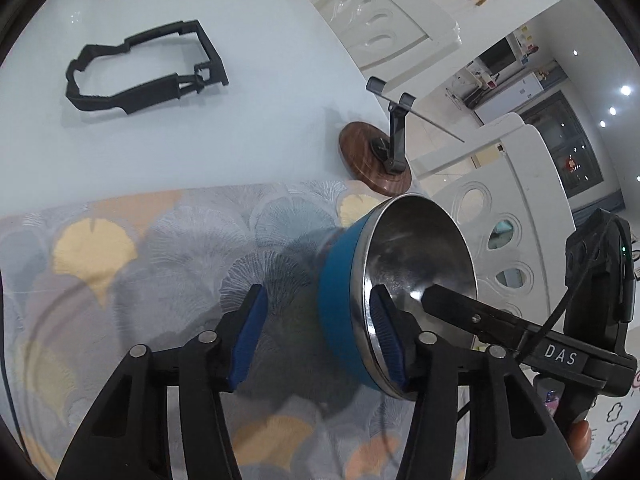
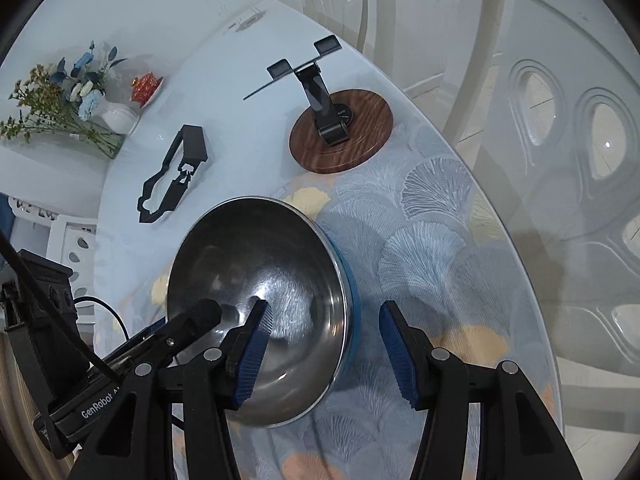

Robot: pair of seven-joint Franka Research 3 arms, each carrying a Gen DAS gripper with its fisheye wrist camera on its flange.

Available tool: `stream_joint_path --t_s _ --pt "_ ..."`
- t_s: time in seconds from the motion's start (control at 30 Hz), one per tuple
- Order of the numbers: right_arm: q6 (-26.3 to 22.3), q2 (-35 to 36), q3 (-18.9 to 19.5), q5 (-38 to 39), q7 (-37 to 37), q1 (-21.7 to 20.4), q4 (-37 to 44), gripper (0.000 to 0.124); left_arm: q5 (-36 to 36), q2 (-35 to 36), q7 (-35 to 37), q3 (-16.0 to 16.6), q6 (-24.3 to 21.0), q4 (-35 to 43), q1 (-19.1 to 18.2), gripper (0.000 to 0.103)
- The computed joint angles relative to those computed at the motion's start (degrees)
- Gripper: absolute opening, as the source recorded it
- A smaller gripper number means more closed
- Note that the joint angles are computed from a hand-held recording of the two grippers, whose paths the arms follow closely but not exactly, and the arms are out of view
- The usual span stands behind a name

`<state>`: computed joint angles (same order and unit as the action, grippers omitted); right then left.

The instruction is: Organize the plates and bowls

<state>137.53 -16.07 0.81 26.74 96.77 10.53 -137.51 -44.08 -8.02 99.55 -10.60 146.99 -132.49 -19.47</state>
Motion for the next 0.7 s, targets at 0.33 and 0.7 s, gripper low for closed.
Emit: stream_joint_path --t_s 0.33,0.7 --pt "0.30 1.70 0.72 -1.74 0.11 0.25 0.33 0.026 -4.44 1.53 2.77 -0.82 0.52 0.75 0.34 0.017" --pt "-2.10 -6.27 1.64 -3.38 2.04 1.35 -0.33 0.026 -2.50 -8.68 -2.83 0.87 -0.02 -4.30 -1.55 0.017"
